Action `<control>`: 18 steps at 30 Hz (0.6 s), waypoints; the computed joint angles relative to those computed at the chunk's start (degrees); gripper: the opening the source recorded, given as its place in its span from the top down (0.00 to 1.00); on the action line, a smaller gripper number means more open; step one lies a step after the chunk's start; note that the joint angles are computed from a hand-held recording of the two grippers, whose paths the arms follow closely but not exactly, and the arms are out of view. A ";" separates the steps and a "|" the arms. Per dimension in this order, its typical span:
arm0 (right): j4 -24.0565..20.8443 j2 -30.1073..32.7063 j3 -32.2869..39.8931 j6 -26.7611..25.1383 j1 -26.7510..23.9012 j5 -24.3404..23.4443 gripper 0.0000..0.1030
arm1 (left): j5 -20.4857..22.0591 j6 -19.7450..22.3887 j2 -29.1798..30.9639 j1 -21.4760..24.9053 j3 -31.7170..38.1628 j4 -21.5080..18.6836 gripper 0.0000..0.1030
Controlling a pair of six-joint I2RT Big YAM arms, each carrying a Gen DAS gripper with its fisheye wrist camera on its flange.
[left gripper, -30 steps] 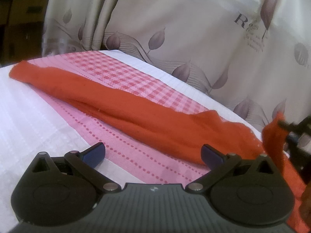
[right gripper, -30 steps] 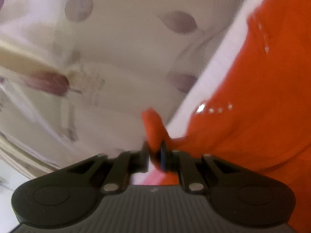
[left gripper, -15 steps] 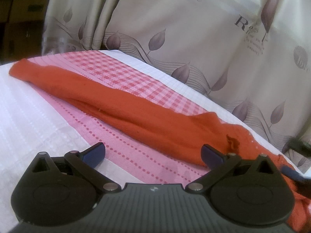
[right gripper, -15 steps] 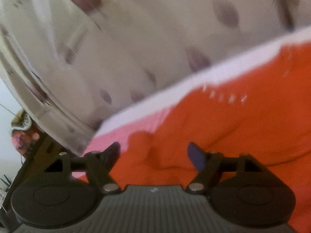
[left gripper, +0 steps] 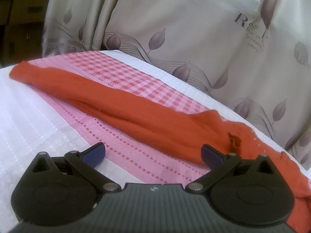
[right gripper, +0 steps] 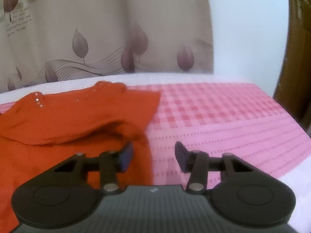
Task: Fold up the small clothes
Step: 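Open the right gripper to release the sleeve on the body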
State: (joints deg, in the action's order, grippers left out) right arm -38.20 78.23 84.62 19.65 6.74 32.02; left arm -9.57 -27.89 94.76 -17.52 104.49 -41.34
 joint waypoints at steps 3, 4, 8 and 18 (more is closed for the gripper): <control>2.67 1.37 0.43 -1.25 -1.21 -0.28 0.66 | -0.45 0.33 0.29 -0.17 0.48 -0.50 0.00; 3.32 1.82 0.75 -0.91 -1.93 -2.11 0.66 | -0.56 0.47 0.35 -0.20 0.59 -0.65 0.00; 5.54 2.36 1.83 -3.18 -3.84 -12.35 0.70 | -0.70 0.60 0.44 -0.26 0.71 -0.78 0.00; 2.45 -4.12 -2.75 -20.17 0.15 -13.63 0.72 | -0.90 0.77 0.43 -0.31 0.70 -0.92 0.00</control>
